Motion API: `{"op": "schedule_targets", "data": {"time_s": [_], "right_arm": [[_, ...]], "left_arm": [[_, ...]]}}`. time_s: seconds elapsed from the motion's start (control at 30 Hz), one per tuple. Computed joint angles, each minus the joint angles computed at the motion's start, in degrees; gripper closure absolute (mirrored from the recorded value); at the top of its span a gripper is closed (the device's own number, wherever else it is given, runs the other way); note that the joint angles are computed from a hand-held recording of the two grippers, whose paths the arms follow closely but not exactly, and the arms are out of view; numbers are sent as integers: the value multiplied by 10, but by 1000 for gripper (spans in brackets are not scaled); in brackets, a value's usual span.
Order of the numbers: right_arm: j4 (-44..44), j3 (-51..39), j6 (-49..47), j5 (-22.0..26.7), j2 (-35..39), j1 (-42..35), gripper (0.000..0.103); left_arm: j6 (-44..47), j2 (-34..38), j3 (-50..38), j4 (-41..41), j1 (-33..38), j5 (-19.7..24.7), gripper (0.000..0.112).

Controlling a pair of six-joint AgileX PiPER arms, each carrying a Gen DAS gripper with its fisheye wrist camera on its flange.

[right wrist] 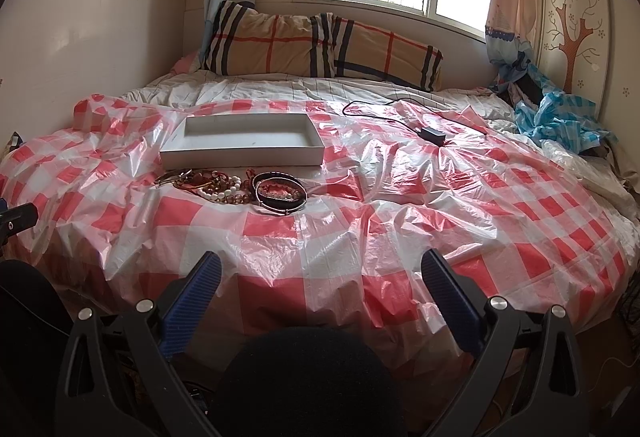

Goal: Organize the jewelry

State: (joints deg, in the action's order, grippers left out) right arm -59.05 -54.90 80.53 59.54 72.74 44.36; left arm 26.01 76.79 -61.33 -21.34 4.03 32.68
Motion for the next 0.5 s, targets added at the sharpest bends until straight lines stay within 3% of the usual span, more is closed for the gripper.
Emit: {"op": "schedule_targets", "data": {"time_s": [0.5], "right_arm": [[0, -1, 0, 0, 1, 0, 7]], "left_arm": [[1, 1, 1, 1, 1, -1, 17]]}}
